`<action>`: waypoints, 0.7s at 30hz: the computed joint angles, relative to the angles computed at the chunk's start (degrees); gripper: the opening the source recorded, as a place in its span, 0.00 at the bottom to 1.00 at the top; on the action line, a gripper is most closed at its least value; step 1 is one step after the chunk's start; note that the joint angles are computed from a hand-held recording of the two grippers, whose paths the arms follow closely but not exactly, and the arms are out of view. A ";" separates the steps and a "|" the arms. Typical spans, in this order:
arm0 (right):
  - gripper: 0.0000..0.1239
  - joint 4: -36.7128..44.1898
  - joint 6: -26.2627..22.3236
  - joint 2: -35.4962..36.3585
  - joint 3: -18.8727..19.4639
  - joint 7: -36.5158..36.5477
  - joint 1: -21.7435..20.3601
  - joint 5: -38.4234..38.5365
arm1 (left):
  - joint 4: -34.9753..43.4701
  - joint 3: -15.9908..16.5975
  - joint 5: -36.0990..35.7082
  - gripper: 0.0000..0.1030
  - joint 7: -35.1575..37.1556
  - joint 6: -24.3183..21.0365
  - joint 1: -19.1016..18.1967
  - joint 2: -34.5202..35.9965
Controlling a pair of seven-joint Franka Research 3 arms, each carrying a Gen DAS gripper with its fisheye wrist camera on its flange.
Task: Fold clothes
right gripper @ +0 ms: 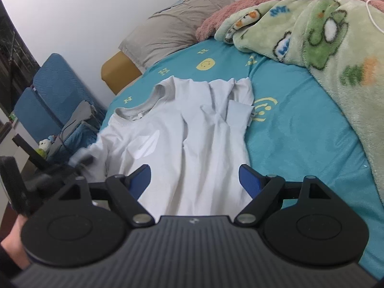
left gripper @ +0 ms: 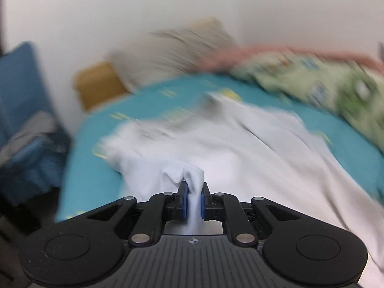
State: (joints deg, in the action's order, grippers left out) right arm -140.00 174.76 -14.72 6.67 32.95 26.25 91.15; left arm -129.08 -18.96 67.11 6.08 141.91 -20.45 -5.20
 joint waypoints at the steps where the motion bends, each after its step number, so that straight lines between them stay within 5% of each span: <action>1: 0.66 -0.17 0.29 -0.01 0.06 0.36 -0.05 -0.36 | 0.56 -0.24 -0.79 0.23 0.84 0.66 -0.35 1.19; 7: 0.66 -0.92 -0.44 -0.62 -0.76 2.45 -0.18 -1.28 | -5.81 -0.40 -2.83 0.57 -8.15 5.91 -0.55 -4.17; 13: 0.66 -0.44 -2.32 -1.02 -0.85 1.10 -0.99 1.21 | -14.72 0.03 -3.55 0.62 -26.57 11.02 5.31 -13.78; 17: 0.66 -0.79 -3.25 -0.81 -1.08 4.71 -1.34 -1.11 | -19.06 1.03 -2.94 0.59 -37.17 21.28 11.70 -15.15; 21: 0.66 -0.98 -3.74 -0.45 -1.44 7.28 -1.31 -2.78 | -20.17 -2.95 3.63 0.59 -50.29 26.22 17.85 -15.84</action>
